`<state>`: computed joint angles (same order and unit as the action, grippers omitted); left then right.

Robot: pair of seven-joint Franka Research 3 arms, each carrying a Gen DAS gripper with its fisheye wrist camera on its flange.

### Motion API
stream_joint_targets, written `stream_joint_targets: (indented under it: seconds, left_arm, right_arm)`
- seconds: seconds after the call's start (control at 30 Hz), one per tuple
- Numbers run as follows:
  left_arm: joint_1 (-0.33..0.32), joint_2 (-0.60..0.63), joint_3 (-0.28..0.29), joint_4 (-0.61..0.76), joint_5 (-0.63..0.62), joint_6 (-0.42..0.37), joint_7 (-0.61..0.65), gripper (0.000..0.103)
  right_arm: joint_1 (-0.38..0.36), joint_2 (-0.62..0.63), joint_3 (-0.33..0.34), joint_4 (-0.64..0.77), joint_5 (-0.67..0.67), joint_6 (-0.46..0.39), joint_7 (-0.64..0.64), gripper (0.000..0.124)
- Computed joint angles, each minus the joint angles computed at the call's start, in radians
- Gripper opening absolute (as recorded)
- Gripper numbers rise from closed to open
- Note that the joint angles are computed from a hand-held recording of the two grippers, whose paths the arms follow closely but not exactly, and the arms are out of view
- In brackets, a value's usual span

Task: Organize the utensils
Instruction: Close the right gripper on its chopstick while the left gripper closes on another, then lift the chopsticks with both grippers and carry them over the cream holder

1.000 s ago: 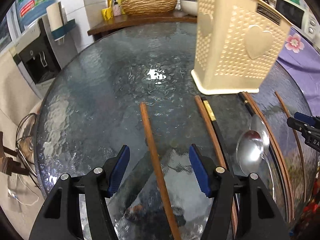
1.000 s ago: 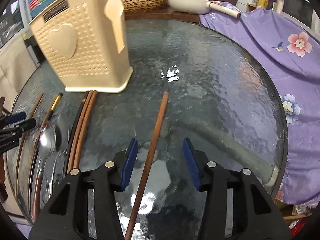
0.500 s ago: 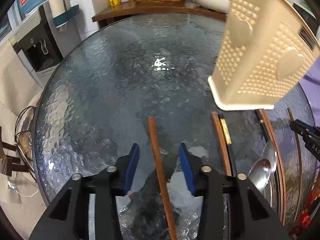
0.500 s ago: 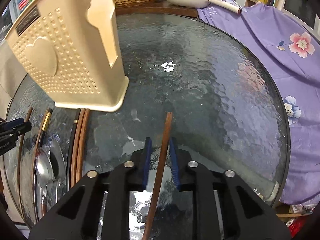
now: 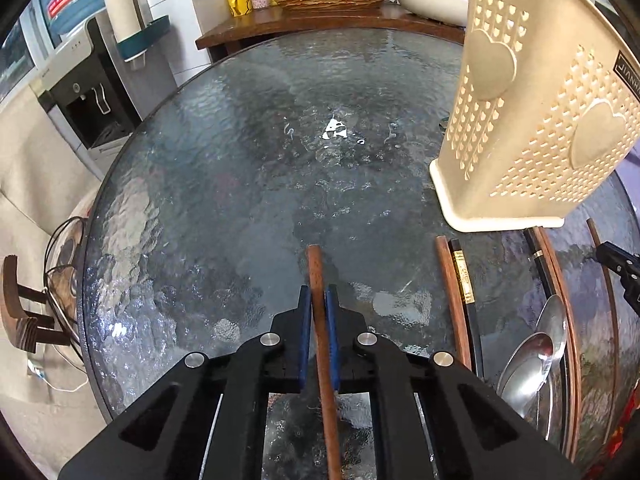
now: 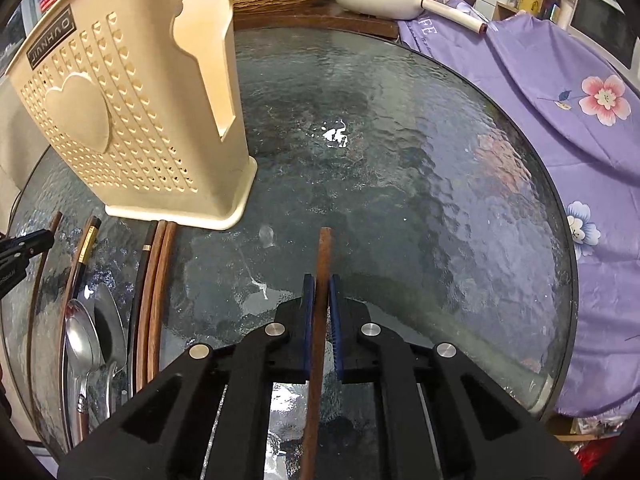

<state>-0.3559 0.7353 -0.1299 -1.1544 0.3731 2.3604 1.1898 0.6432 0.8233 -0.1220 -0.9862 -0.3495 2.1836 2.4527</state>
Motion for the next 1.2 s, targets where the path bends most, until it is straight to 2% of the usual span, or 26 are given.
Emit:
stream_joint_targets:
  seconds: [0.23,0.4,0.57,0.87,1.1,1.2]
  left_arm:
    - [0.001,-0.006,0.0,-0.018,0.0,0.025,-0.012,0.007]
    - [0.002,-0.017,0.005,-0.048,0.013,0.067,-0.025,0.007]
    - [0.041,-0.042,-0.032,-0.095,-0.045,0.117,-0.001,0.007]
    - [0.074,-0.199,-0.053,-0.276,-0.065,0.322,0.014,0.007]
    - [0.07,-0.323,-0.054,-0.399,-0.029,0.473,0.003,0.007]
    - [0.079,-0.352,-0.066,-0.424,-0.035,0.513,0.009,0.007]
  right_arm:
    - [0.016,-0.026,-0.007,-0.053,-0.022,0.034,0.019,0.008]
    - [0.015,-0.091,-0.009,-0.172,-0.04,0.136,0.067,0.008]
    - [0.027,-0.168,-0.029,-0.287,-0.091,0.246,0.142,0.008]
    - [0.085,-0.307,-0.068,-0.407,-0.328,0.345,0.295,0.008]
    - [0.091,-0.383,-0.04,-0.429,-0.507,0.372,0.396,0.008]
    - [0.086,-0.411,-0.021,-0.436,-0.568,0.385,0.426,0.008]
